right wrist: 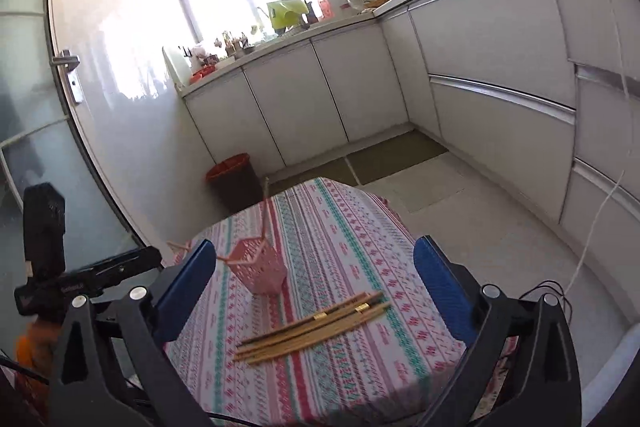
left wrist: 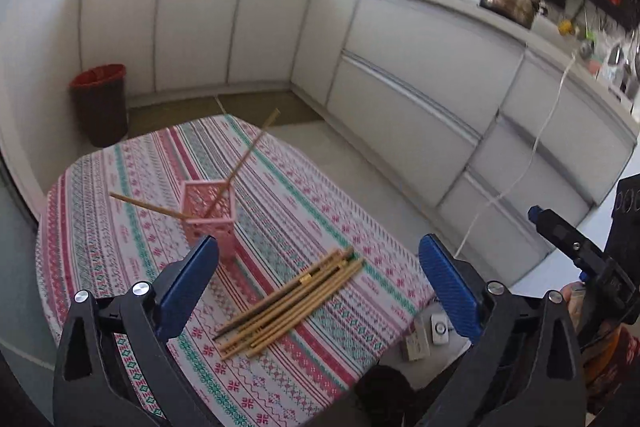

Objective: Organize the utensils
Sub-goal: 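Return the left gripper to the bundle and grasp another chopstick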

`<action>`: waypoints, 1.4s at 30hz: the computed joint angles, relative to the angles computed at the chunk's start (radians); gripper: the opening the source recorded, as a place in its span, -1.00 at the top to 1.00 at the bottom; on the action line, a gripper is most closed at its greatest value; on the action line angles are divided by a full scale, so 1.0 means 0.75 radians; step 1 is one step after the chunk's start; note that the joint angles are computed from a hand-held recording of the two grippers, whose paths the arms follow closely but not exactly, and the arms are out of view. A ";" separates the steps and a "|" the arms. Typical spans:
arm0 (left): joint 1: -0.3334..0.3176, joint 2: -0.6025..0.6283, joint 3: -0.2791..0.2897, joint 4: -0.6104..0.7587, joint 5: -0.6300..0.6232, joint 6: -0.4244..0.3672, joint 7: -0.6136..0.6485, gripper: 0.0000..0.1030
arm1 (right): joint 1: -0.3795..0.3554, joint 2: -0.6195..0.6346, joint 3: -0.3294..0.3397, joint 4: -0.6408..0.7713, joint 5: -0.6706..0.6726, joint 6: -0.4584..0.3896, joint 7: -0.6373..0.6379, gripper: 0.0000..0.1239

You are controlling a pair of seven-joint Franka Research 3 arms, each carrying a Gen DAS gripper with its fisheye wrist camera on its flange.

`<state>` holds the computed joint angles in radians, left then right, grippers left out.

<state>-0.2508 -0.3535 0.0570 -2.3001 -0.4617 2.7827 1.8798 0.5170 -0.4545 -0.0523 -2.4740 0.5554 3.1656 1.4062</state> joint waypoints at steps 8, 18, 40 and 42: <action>0.084 0.344 -0.144 0.287 0.163 -0.341 -0.031 -0.87 | 0.198 -0.080 -0.321 -0.043 0.165 -0.373 -0.378 -0.56; 0.159 0.943 -0.272 0.937 0.583 -0.748 -0.302 -0.57 | 0.239 0.018 -0.421 0.030 0.523 -0.545 -0.703 -0.56; 0.190 1.330 -0.347 1.397 0.713 -1.051 -0.165 0.72 | -0.171 0.165 -0.115 0.130 0.611 -0.726 -0.564 -0.56; 0.212 1.236 -0.352 1.228 0.708 -0.905 -0.138 0.74 | -0.217 0.176 -0.069 0.136 0.579 -0.724 -0.527 -0.56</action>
